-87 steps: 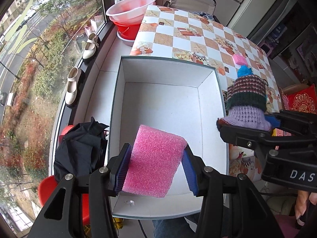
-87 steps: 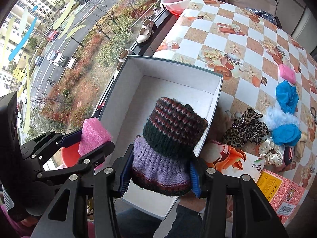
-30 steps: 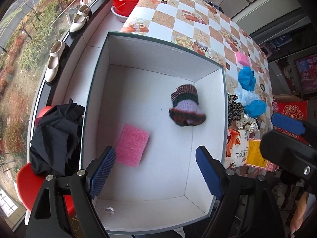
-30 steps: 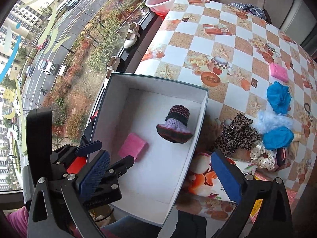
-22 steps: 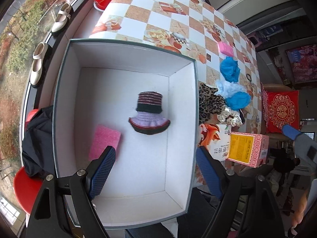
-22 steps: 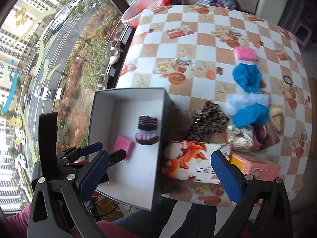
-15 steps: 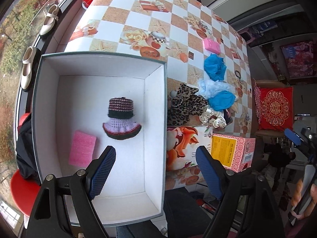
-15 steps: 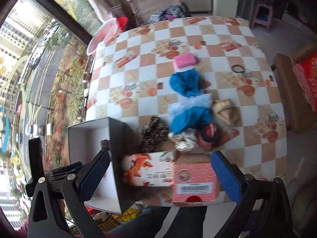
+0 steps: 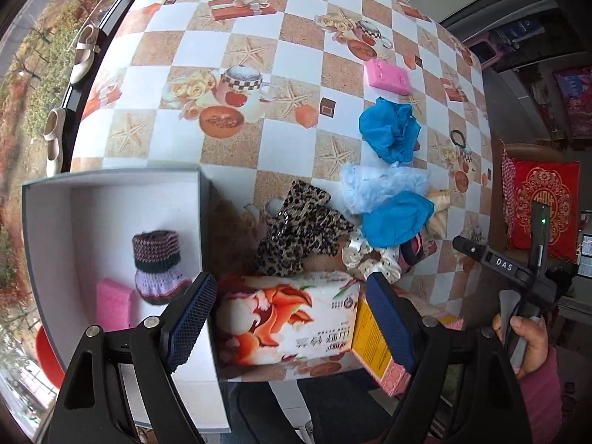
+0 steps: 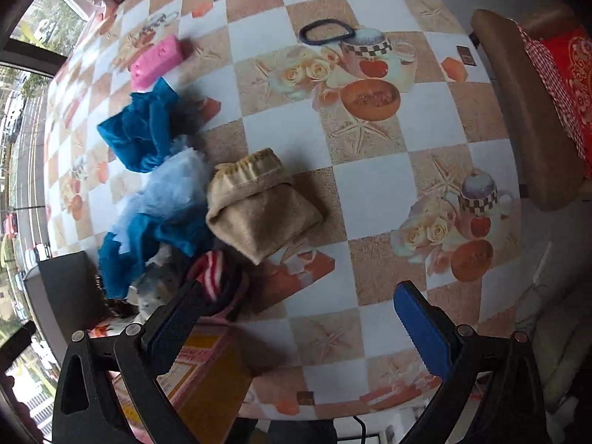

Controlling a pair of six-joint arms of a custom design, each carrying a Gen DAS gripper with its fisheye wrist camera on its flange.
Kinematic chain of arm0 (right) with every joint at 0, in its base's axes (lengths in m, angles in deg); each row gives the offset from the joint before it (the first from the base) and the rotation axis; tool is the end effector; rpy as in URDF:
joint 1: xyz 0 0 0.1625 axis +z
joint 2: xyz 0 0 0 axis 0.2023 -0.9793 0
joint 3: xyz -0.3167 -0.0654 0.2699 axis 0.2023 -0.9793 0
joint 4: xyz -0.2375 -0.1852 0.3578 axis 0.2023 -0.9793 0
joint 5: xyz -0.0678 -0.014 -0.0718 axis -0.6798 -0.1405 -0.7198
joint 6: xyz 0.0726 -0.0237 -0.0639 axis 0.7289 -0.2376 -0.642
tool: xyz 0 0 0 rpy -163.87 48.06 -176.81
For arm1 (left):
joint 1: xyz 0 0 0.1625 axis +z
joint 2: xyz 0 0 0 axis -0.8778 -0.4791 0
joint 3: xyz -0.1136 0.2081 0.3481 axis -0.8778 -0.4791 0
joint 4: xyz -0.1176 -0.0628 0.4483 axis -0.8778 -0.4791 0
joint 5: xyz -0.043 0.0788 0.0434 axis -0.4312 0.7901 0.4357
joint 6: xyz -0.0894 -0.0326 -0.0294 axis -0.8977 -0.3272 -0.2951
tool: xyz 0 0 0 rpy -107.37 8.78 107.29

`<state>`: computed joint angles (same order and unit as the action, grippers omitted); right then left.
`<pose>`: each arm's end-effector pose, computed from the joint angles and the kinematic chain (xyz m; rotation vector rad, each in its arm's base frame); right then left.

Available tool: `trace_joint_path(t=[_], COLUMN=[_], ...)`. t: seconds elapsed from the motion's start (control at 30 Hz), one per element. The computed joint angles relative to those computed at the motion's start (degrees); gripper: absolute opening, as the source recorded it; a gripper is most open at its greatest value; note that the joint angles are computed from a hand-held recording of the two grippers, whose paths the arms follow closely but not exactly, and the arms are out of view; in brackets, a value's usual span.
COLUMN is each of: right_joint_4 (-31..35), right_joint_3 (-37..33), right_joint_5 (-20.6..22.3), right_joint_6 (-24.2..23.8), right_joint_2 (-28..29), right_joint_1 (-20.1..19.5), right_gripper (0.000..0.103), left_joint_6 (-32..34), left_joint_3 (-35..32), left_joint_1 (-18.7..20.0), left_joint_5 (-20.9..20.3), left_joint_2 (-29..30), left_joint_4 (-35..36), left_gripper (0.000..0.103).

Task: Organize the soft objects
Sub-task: 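Grasp the blue mesh cloth with the left tool while the right tool grasps the beige knitted pouch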

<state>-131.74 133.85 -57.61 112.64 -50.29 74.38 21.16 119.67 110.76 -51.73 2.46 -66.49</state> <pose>0.0421 -0.4916 0.2779 -0.7295 -2.4325 0.2198 -0.3105 -0.6170 0.1294 0.2948 2.5405 0.2896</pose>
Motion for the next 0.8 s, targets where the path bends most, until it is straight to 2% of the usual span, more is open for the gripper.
trace_joint_path(t=[0.1, 0.2, 0.4, 0.57, 0.8], right_joint_4=[-1.21, -1.69, -3.75, -5.94, -8.27], right_joint_3=[-0.72, -1.24, -2.21, -3.29, -4.29], right_joint_5=[-0.58, 0.34, 1.35, 1.16, -2.78], right_joint_6=[-4.75, -8.57, -13.55, -17.95, -22.46], right_joint_2=[2.29, 3.52, 5.23, 7.63, 10.84], right_joint_1=[-1.43, -2.41, -3.62, -3.76, -2.83], right_gripper=[0.103, 0.103, 0.103, 0.103, 0.103], left_joint_6=[1.78, 3.82, 4.49, 3.57, -0.1], left_joint_3=[-4.78, -9.85, -19.29, -23.38, -26.96], left_joint_1=[-0.66, -0.85, -1.25, -1.78, -0.55], left_joint_5=[2.09, 2.12, 3.95, 7.43, 10.05], left_joint_2=[6.22, 12.33, 23.2, 29.05, 34.13], left_joint_4=[0.56, 0.63, 3.03, 2.32, 3.78], left_gripper=[0.086, 0.086, 0.085, 0.085, 0.085])
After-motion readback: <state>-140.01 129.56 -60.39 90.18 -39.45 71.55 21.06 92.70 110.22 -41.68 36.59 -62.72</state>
